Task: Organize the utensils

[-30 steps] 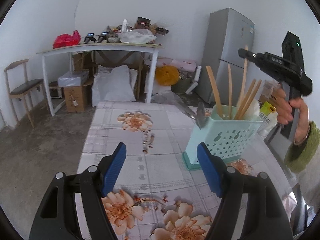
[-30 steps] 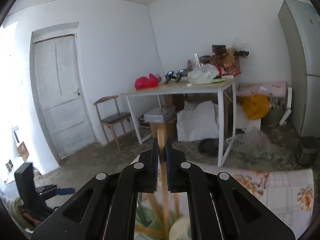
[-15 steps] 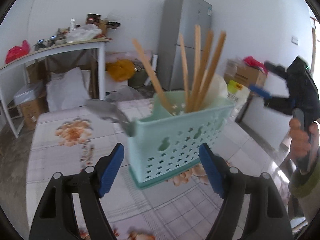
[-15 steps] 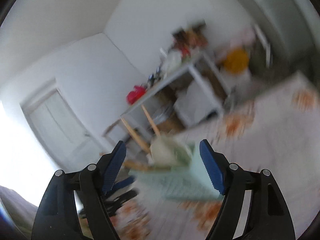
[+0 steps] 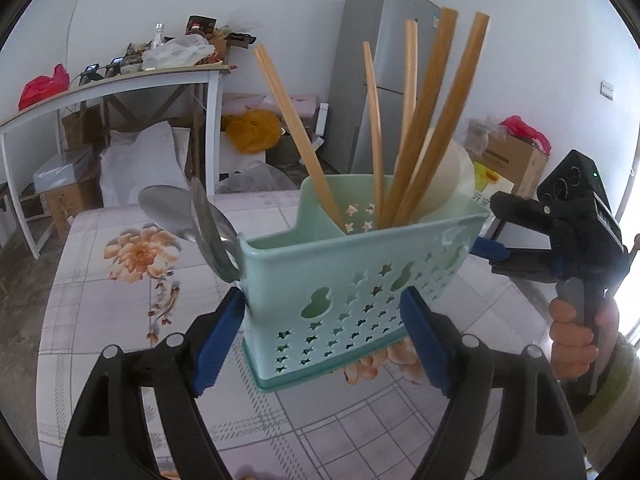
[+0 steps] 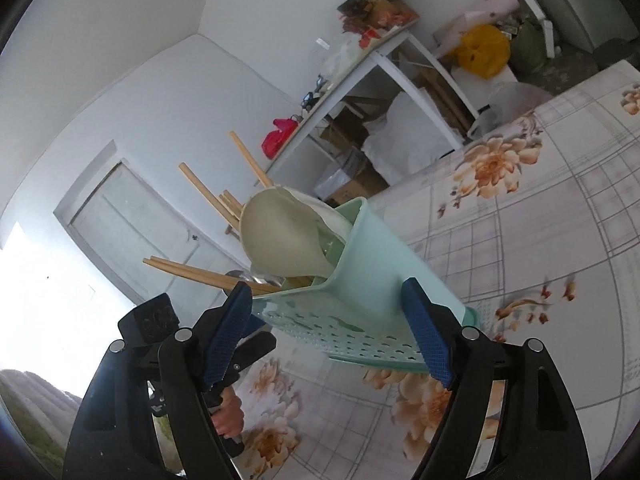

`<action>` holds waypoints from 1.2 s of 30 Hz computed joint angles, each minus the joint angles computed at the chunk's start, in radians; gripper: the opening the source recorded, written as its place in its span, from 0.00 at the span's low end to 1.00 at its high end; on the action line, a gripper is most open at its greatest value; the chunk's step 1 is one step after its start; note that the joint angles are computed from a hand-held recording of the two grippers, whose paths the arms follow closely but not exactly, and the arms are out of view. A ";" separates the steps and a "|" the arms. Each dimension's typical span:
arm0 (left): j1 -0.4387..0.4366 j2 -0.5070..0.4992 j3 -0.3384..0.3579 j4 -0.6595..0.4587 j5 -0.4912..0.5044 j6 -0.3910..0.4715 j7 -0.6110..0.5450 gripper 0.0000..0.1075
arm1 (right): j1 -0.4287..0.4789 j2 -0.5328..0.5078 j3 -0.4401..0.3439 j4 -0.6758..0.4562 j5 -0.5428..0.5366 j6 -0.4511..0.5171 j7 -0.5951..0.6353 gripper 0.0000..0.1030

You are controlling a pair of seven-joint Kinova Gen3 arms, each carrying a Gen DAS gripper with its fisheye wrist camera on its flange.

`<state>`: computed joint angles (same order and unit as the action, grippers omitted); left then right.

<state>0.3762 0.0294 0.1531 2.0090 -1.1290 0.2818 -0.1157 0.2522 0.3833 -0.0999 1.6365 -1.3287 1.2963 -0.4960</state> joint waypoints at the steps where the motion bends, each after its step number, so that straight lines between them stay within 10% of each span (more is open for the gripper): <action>1: 0.002 -0.007 0.002 0.004 0.011 0.010 -0.003 0.72 | -0.002 0.003 -0.001 0.005 0.000 -0.003 0.010 0.72; 13: -0.056 -0.128 0.135 0.088 0.080 0.137 0.024 0.74 | 0.055 -0.091 -0.145 0.098 0.070 -0.078 0.012 0.72; 18: 0.083 -0.158 0.107 0.075 0.107 0.302 0.052 0.79 | 0.062 -0.282 -0.182 0.173 0.187 -0.247 -0.088 0.72; 28: -0.126 -0.182 0.516 -0.008 0.228 0.708 0.128 0.91 | 0.435 -0.717 -0.635 0.321 0.537 -0.499 -0.438 0.90; 36: 0.168 -0.118 0.368 -0.091 0.197 0.989 0.263 0.91 | 0.384 -0.812 -0.666 0.339 0.720 -0.545 -0.661 0.90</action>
<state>0.5445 -0.0886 0.5211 1.9176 -0.9317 1.2710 0.1476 0.6361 -0.4291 -0.7656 1.9751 -0.6087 0.7514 -1.1570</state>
